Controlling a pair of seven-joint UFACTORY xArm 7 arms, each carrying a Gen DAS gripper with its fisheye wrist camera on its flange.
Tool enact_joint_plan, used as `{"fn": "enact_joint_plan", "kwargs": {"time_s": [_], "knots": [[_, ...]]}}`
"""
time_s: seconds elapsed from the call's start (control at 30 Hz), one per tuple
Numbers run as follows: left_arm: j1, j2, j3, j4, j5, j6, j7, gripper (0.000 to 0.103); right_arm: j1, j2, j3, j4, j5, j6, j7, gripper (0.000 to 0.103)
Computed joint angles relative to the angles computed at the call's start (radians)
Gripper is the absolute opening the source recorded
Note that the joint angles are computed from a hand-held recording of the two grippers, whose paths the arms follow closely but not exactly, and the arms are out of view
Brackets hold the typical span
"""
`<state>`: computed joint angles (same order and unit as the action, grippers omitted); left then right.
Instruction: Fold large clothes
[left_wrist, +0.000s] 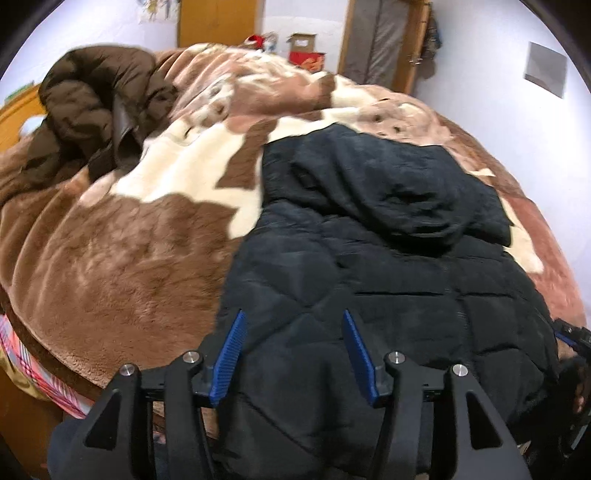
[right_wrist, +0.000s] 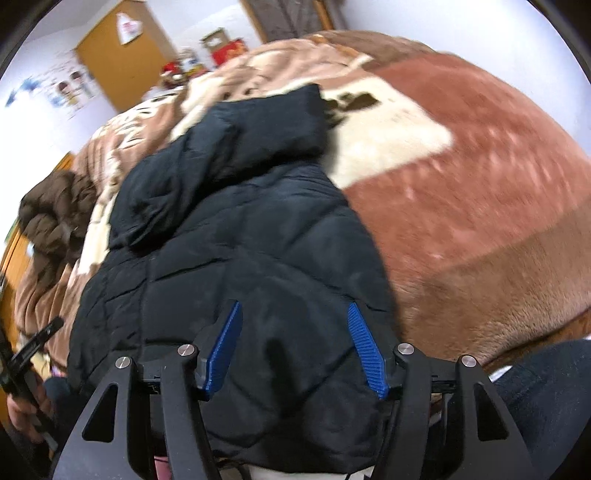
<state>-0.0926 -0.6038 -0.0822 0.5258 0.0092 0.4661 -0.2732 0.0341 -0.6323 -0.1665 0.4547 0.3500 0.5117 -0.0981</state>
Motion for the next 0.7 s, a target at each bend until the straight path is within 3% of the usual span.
{"fn": "enact_joint_plan", "kwargs": {"time_s": [0.1,0.23,0.3,0.5,0.6,0.7], "knots": [[0.02,0.034,0.018,-0.001,-0.001,0.005,-0.004,0.059,-0.017,0.033,0.003,0.014,-0.009,0.016,0.016,0.06],[0.021,0.066,0.049,-0.009,-0.031,0.011,0.002,0.06,-0.054,0.024,0.03,-0.001,-0.041,-0.045,0.047,0.06],[0.01,0.077,0.069,-0.018,-0.062,0.014,0.015,0.065,-0.055,0.044,0.011,0.01,-0.042,-0.038,0.05,0.06],[-0.033,0.101,0.117,-0.014,-0.178,0.059,0.079,0.071,-0.017,0.138,-0.067,0.066,0.068,0.138,-0.021,0.061],[-0.065,0.101,0.142,-0.016,-0.256,0.097,0.114,0.072,-0.04,0.142,-0.032,0.072,0.072,0.185,-0.022,0.064],[-0.056,0.092,0.108,-0.028,-0.259,0.116,0.108,0.073,-0.049,0.144,-0.025,0.076,0.091,0.235,-0.031,0.065]]}}
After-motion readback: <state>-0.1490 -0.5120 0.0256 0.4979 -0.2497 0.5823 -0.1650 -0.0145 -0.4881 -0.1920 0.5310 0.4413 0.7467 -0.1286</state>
